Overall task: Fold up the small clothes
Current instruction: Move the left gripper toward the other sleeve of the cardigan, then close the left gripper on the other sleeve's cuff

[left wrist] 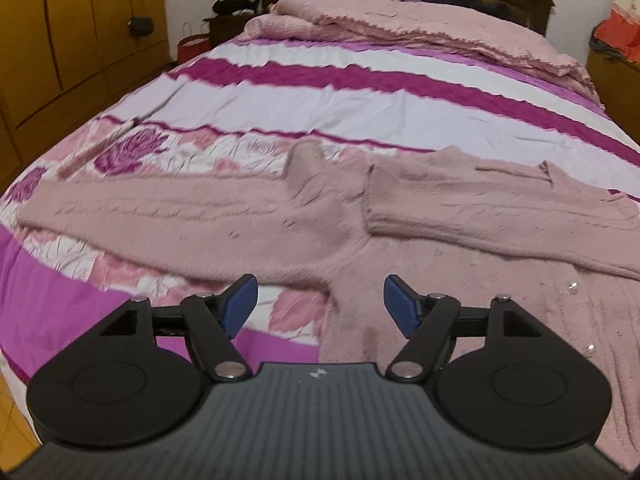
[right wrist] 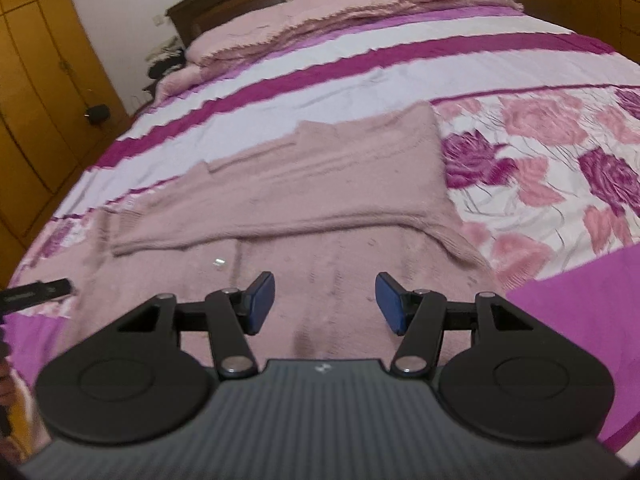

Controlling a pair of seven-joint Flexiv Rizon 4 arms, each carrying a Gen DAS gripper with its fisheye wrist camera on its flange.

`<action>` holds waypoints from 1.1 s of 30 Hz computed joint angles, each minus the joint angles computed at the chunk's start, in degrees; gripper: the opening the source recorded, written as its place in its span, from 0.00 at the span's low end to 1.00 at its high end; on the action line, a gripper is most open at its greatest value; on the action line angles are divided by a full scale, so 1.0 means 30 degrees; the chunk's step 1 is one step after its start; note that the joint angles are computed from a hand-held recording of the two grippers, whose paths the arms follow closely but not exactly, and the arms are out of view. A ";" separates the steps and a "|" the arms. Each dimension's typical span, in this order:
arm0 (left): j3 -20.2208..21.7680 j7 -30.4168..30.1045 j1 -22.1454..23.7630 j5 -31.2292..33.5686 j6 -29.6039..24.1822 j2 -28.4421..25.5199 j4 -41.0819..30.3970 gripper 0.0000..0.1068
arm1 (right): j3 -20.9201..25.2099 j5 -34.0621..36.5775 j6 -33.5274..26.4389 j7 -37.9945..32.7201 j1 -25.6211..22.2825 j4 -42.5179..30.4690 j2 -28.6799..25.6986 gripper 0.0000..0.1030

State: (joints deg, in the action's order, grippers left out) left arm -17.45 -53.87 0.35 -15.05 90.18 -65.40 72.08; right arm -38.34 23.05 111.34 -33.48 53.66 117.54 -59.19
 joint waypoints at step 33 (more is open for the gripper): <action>0.3945 -0.8234 -0.1031 -0.2231 -0.2571 -0.4413 -0.7706 0.74 | -0.0402 0.0190 0.0049 0.0701 0.0504 -0.0483 -0.2235 0.59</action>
State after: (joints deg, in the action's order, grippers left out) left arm -5.61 -78.57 -2.74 -21.74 82.47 -78.64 48.97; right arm -39.55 23.62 111.49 -31.38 55.17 116.09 -65.90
